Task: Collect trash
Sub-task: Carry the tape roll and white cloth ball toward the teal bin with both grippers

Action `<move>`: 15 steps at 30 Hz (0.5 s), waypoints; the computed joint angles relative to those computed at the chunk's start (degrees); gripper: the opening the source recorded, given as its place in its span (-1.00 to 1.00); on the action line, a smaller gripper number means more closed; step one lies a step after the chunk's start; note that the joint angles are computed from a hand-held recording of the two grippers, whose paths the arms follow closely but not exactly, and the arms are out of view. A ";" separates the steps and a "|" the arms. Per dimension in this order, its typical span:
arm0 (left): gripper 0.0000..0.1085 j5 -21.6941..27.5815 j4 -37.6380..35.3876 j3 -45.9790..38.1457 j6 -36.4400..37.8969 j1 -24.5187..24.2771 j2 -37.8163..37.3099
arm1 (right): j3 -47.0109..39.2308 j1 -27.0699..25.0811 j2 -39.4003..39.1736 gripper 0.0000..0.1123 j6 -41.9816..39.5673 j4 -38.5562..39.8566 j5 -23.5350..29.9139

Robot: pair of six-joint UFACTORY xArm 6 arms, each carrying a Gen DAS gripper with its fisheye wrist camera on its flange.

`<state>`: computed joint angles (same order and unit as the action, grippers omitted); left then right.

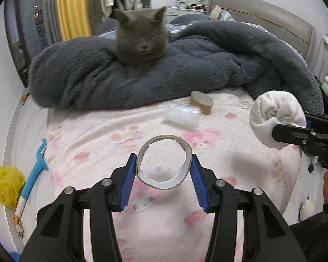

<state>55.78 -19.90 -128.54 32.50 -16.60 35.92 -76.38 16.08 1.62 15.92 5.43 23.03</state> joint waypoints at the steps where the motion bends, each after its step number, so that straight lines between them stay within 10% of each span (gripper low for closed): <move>1: -0.05 -0.40 -0.05 0.85 -0.13 0.35 -0.43 | -0.87 0.42 0.68 -0.40 -0.25 0.11 0.26; 15: -0.05 -2.18 0.61 1.58 -2.38 7.16 0.06 | -14.09 4.40 10.65 -0.40 -2.42 1.28 4.49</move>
